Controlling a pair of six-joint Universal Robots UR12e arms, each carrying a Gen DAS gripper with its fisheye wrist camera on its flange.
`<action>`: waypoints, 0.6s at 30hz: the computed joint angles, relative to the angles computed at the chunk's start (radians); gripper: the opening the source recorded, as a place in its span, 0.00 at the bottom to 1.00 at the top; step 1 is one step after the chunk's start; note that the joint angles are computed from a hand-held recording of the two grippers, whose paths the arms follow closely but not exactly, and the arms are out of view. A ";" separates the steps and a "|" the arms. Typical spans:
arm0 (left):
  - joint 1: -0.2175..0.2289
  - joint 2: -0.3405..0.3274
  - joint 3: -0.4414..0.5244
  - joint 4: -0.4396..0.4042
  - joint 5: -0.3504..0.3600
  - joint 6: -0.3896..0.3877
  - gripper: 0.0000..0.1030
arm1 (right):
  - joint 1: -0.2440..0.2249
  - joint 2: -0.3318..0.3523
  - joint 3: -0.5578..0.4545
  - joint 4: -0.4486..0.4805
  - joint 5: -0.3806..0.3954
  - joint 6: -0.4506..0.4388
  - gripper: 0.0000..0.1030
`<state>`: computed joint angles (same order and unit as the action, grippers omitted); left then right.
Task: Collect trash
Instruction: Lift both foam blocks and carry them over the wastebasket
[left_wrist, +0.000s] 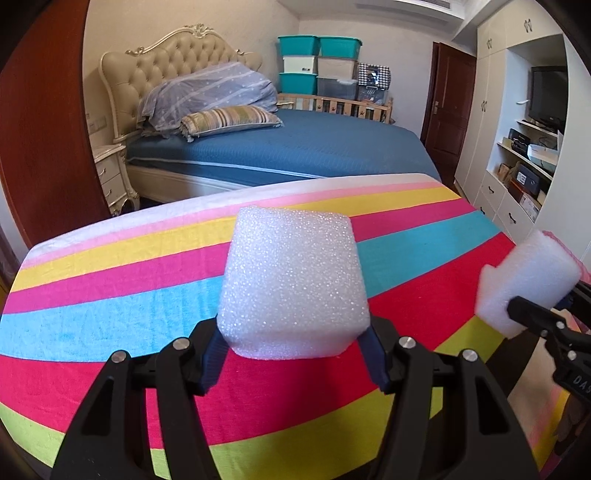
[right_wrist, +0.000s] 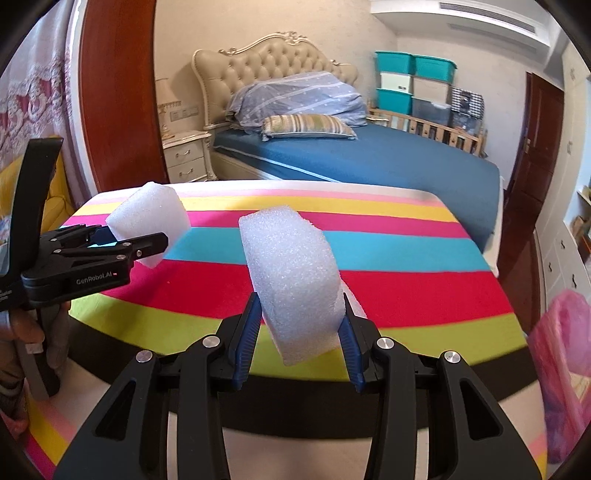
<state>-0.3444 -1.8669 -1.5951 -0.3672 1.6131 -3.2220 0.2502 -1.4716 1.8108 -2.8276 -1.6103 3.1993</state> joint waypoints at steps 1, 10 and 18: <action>-0.003 0.000 -0.001 0.005 -0.004 0.006 0.58 | -0.005 -0.009 0.011 -0.005 0.007 0.008 0.39; -0.032 0.005 -0.013 0.033 -0.073 0.080 0.58 | -0.036 -0.065 0.085 -0.020 0.007 0.058 0.39; -0.078 0.018 -0.025 0.031 -0.110 0.147 0.58 | -0.058 -0.086 0.113 -0.041 0.005 0.088 0.39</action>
